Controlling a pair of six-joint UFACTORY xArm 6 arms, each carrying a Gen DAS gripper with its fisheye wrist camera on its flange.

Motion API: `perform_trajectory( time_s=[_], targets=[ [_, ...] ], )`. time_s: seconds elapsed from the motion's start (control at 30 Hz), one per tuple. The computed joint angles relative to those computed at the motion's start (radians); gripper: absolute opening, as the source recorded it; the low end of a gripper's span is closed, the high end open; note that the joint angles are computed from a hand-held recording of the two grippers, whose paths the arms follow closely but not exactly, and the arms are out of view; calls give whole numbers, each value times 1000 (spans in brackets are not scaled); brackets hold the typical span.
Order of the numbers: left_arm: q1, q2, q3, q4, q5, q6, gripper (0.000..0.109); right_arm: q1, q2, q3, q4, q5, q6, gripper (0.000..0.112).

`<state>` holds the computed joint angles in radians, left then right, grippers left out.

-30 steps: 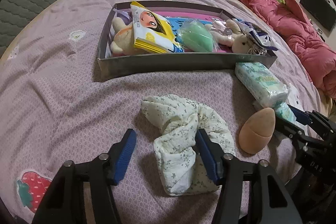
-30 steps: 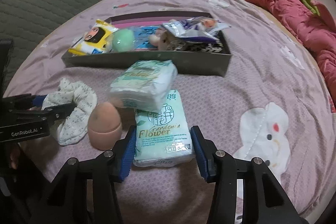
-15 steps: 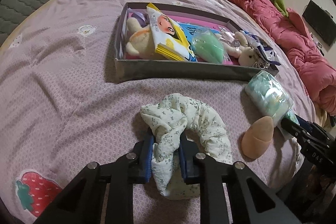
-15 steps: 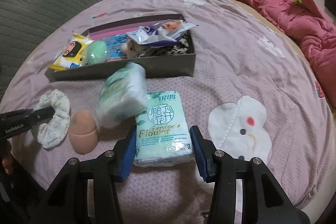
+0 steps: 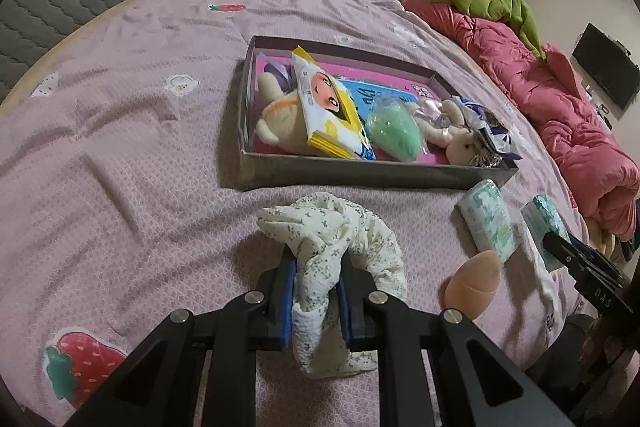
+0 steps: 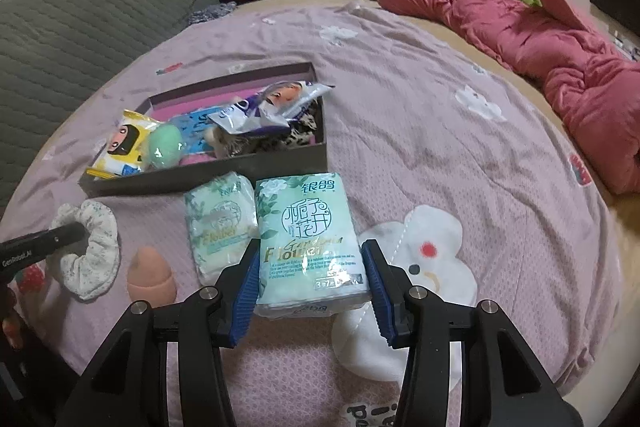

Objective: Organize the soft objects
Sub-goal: 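Grasp the cream scrunchie with the left tool while the right tool grasps a tissue pack, then lift the scrunchie and tissue pack and carry both over the tray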

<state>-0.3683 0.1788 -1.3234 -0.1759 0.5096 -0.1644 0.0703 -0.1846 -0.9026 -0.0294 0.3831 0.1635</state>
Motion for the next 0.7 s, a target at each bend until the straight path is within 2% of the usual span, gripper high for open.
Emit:
perform_trajectory(
  time_s=[0.17,0.47,0.7],
  targets=[
    [-1,-16,11,-17,-28,8,17,9,-6,3,5,-21,-13,51],
    [-1,-46,32,-78,-117,36,17,24,-12,-4,90,-47,-77,51],
    [0,-37,10,-114,-138,44,17,45,-3,-31,135,-70,-119,51]
  ],
)
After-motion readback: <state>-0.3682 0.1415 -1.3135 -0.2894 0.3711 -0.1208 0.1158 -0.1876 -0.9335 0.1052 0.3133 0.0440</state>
